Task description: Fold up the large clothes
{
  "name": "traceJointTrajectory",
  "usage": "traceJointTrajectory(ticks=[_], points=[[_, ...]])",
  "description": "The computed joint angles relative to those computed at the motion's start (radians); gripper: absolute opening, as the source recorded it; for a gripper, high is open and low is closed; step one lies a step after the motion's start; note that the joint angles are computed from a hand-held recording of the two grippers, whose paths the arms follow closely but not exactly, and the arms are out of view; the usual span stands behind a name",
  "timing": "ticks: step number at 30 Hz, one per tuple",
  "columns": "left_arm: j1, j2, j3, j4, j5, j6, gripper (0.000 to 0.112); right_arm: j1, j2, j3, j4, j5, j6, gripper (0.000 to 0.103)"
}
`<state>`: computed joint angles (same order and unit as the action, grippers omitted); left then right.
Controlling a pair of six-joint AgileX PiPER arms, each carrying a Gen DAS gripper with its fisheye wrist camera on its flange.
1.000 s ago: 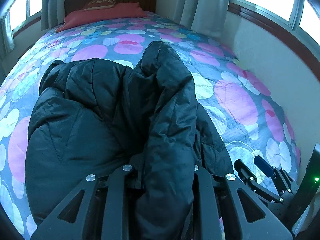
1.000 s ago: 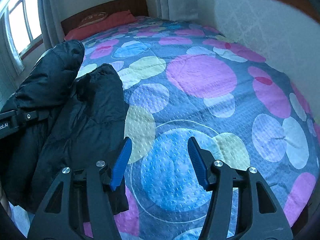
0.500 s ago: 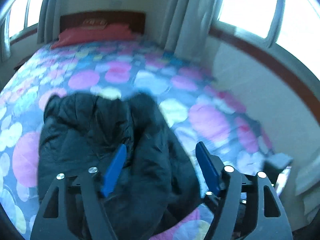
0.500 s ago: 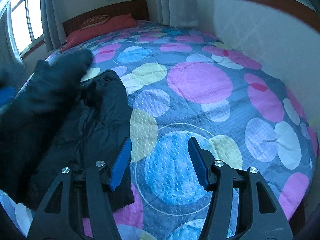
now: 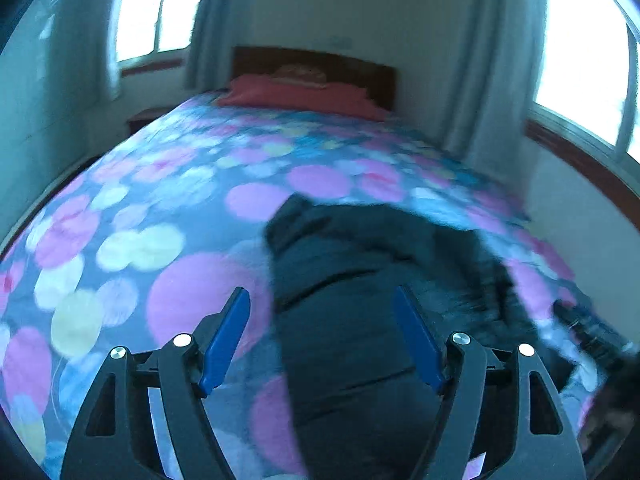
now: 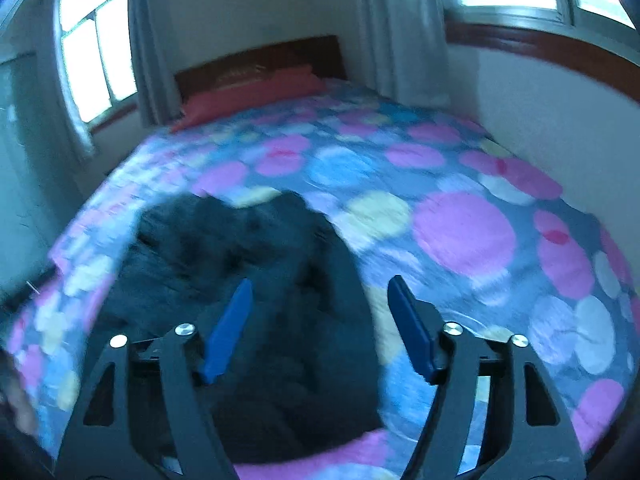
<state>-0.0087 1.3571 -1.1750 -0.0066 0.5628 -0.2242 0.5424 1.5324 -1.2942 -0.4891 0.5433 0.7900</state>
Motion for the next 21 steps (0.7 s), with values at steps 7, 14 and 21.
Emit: traceJointTrajectory(ticks=[7,14,21], points=[[0.074,0.017,0.106,-0.165,-0.047,0.146,0.073,0.087,0.196,-0.210,0.148,0.125,-0.202,0.074],[0.090,0.020,0.170,-0.446,-0.082,0.403,0.073,0.029,0.229,-0.139,0.247,0.092,-0.309,0.023],[-0.009,0.078,0.113,-0.430,-0.094,0.406,0.073,-0.025,0.223,-0.071,0.206,0.036,-0.279,0.017]])
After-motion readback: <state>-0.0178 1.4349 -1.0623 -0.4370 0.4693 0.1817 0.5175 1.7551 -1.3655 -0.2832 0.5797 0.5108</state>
